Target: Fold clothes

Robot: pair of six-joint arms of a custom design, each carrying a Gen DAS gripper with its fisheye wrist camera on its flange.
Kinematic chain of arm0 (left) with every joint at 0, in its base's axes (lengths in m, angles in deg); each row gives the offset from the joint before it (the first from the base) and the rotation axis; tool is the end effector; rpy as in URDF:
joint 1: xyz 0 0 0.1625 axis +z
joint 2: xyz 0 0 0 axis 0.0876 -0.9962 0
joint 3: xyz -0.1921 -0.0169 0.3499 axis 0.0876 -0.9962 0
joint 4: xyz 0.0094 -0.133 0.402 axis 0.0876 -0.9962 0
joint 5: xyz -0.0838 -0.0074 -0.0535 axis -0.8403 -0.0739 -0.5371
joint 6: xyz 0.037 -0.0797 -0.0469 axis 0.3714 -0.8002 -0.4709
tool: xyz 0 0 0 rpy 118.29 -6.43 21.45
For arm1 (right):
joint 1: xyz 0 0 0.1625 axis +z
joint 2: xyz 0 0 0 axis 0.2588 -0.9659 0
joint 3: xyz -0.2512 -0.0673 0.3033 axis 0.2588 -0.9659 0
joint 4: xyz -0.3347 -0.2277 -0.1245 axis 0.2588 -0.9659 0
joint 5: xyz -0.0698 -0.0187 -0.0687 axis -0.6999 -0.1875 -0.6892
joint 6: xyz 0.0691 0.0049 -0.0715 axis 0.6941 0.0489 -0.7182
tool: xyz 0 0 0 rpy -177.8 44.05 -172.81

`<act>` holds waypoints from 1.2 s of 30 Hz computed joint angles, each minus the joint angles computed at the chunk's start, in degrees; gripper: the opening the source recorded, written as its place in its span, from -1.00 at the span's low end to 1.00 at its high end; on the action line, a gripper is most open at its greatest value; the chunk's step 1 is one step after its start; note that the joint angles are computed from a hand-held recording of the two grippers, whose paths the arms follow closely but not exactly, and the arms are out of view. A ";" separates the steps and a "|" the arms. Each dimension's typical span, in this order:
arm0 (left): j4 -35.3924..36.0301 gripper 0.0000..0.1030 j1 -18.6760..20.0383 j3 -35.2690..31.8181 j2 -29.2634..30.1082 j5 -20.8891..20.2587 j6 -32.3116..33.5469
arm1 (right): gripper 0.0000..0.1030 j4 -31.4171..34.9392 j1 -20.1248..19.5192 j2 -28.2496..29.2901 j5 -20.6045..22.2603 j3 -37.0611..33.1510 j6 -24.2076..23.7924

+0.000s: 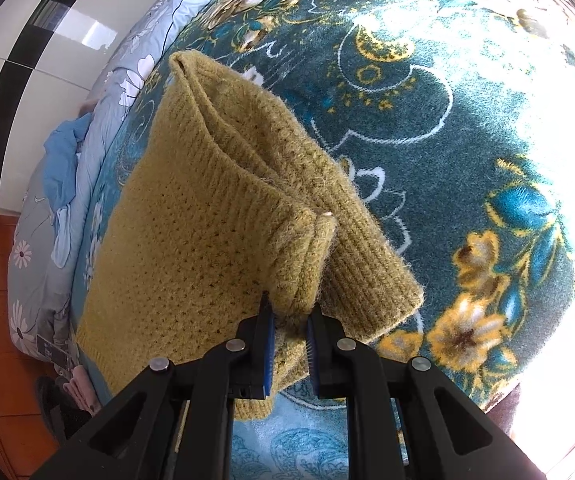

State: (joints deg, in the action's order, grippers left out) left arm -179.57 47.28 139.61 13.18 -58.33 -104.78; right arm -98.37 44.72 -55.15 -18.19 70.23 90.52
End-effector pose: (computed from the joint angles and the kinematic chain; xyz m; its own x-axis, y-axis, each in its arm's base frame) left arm -0.2269 -0.5053 -0.0082 -0.9910 -0.1268 -0.0425 -0.1304 0.9866 0.0981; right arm -0.0901 -0.3823 0.3180 -0.7434 0.6650 0.0717 0.4705 0.5961 -0.6506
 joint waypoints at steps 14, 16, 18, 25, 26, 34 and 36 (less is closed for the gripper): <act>11.86 -0.47 -3.22 -5.33 -5.26 13.11 10.55 | -0.32 4.84 5.54 1.29 -13.60 -4.86 -7.56; 11.77 -0.20 -3.91 -7.06 -3.83 13.28 11.84 | -0.25 2.39 5.99 1.09 -15.52 -4.77 -7.85; 10.94 -0.02 -4.41 -8.60 -2.11 12.92 13.64 | -0.02 0.51 5.02 0.29 -14.80 -4.50 -7.96; 9.95 0.22 -5.83 -16.26 6.81 9.44 16.80 | 0.41 1.05 -2.77 0.00 1.68 -5.41 -5.81; 10.23 0.22 -6.03 -17.32 7.93 9.20 17.26 | 0.41 1.05 -3.12 0.63 1.95 -5.77 -5.66; 16.10 0.22 -7.82 -24.51 15.11 8.99 19.15 | 0.41 1.73 -6.40 3.02 9.08 -7.34 -6.02; 16.90 0.22 -8.04 -24.72 15.59 9.59 19.21 | 0.41 2.64 -6.45 3.34 9.35 -7.86 -6.77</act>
State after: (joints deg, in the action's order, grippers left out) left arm -162.67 39.24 114.89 28.77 -48.74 -85.57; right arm -95.73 38.27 -51.81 -8.84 62.37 83.75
